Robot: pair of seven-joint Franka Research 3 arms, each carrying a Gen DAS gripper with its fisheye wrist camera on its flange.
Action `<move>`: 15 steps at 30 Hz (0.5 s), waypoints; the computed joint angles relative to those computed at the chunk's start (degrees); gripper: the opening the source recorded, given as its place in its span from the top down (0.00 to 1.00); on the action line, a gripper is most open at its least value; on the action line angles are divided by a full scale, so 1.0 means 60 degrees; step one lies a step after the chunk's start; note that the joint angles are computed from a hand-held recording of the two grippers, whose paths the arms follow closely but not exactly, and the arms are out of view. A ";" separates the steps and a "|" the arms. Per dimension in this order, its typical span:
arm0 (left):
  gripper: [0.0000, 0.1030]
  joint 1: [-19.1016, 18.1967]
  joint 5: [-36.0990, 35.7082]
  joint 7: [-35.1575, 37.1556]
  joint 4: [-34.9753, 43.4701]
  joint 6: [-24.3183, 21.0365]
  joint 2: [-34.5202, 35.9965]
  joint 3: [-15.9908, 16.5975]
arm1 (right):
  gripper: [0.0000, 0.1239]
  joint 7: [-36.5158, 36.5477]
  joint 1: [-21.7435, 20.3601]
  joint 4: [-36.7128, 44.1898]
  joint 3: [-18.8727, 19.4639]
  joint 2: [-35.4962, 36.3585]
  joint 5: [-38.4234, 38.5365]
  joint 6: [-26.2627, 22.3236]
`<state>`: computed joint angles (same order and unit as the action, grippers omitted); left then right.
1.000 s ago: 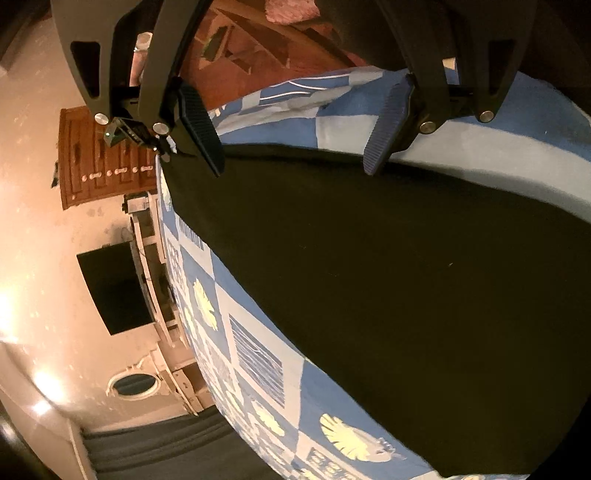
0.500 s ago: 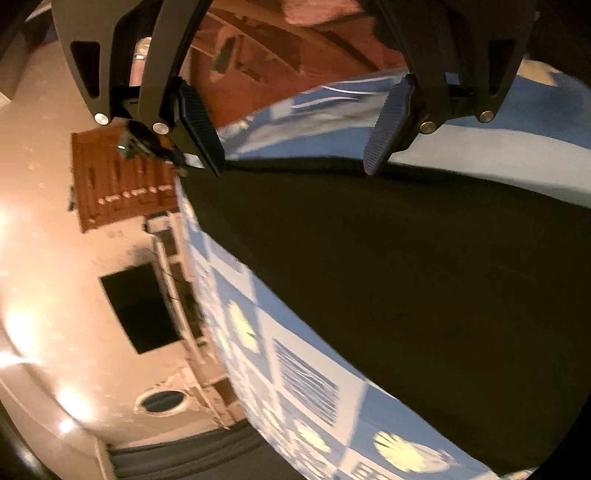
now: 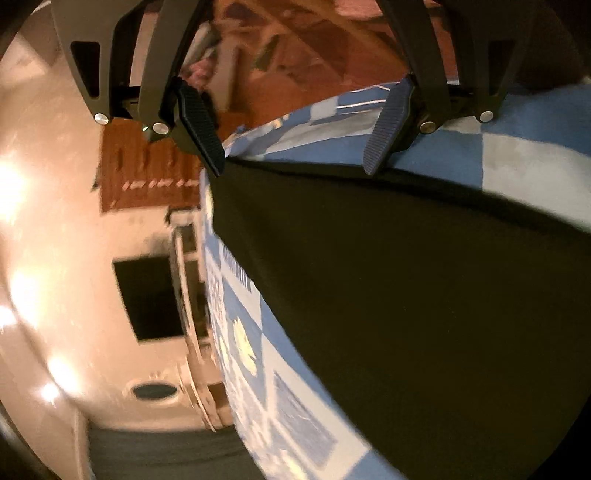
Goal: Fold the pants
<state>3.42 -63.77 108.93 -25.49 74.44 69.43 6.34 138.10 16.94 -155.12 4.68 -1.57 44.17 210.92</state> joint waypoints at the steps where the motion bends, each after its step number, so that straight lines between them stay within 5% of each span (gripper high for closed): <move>1: 0.26 0.0030 -0.0030 -0.0084 -0.0554 0.0182 -0.0256 -0.0109 | 0.95 0.0193 -0.0011 -0.0044 -0.0028 0.0027 -0.0182 0.0037; 6: 0.27 0.0135 0.0183 0.0016 -0.2525 0.1056 -0.1300 -0.0608 | 0.94 0.1234 -0.0129 -0.0287 -0.0150 0.0148 -0.1180 0.0297; 8: 0.47 0.0054 0.0477 0.0237 -0.3348 0.1660 -0.1836 -0.0641 | 0.94 0.1490 -0.0160 -0.0329 -0.0157 0.0215 -0.1372 0.0389; 10: 0.87 -0.0067 0.0981 -0.0023 -0.3388 0.1940 -0.1901 -0.0619 | 0.94 0.1854 -0.0218 -0.0351 -0.0187 0.0325 -0.1670 0.0533; 15: 0.93 0.0284 0.1364 -0.1189 -0.3365 0.1943 -0.1710 -0.1120 | 0.94 0.0937 -0.0094 -0.0203 -0.0037 0.0259 -0.0735 0.0395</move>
